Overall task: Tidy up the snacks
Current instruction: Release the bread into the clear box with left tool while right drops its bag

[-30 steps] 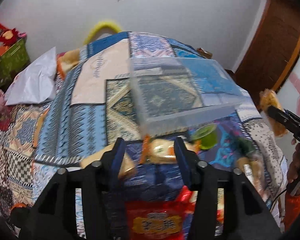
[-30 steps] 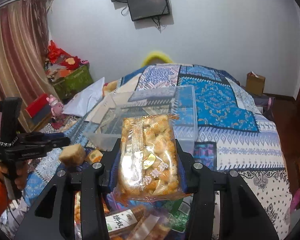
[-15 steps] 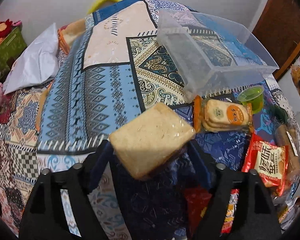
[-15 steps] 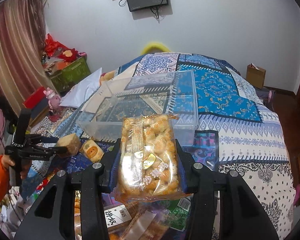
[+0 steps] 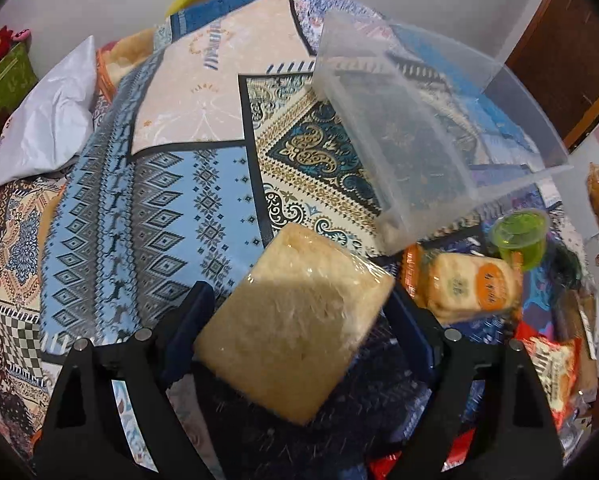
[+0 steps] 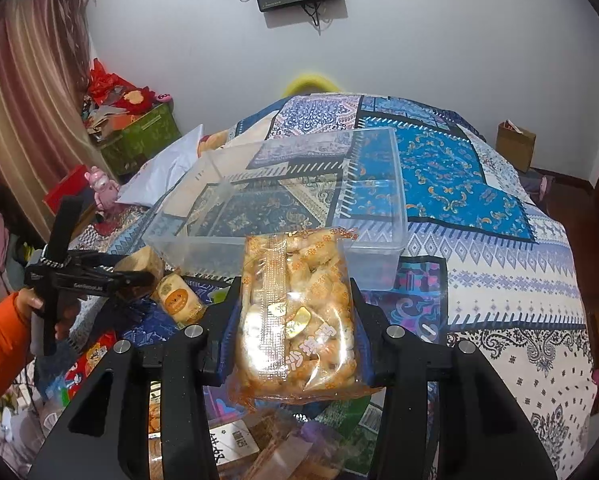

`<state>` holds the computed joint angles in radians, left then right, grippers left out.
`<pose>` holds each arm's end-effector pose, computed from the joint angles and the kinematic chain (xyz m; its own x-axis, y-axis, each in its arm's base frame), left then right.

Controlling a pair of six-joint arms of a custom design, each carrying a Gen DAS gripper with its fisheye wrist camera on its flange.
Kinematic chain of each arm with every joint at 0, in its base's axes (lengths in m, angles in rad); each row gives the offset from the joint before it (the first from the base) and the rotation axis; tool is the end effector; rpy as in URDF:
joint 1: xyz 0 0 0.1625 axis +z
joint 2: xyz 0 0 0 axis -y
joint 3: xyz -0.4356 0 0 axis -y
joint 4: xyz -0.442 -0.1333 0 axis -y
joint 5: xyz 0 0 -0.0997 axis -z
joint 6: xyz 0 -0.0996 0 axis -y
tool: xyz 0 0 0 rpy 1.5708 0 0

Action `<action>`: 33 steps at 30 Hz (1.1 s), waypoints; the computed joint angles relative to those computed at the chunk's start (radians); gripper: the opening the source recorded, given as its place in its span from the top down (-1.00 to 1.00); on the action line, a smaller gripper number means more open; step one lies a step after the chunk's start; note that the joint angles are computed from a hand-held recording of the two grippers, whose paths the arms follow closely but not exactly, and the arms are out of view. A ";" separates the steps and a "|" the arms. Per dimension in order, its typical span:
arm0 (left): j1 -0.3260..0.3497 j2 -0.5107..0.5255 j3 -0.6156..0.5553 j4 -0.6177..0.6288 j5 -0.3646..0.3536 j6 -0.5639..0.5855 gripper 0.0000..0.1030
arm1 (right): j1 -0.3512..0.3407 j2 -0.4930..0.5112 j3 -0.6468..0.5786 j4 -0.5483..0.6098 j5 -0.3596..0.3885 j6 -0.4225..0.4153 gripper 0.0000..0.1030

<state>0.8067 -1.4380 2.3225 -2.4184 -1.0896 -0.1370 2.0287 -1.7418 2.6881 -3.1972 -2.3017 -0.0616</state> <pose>-0.1708 -0.4376 0.1604 -0.7167 0.5212 -0.4632 0.5991 0.8002 -0.0266 0.1963 -0.2471 0.2382 -0.8307 0.0044 0.5567 -0.3956 0.6990 -0.5957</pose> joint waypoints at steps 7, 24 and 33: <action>-0.027 -0.022 0.059 -0.093 0.037 0.004 -0.53 | -0.001 0.030 -0.027 -0.028 -0.011 -0.026 0.17; -0.192 -0.095 0.017 -0.142 0.068 -0.019 -0.50 | -0.057 0.189 -0.160 -0.057 -0.050 -0.097 0.17; -0.171 0.091 -0.077 -0.197 0.009 -0.041 -0.50 | -0.098 0.242 -0.190 -0.057 -0.029 -0.109 0.17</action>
<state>0.6352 -1.3471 2.2457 -2.6158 -1.0805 -0.1781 1.9310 -1.5001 2.4978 -3.2537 -2.3309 -0.1709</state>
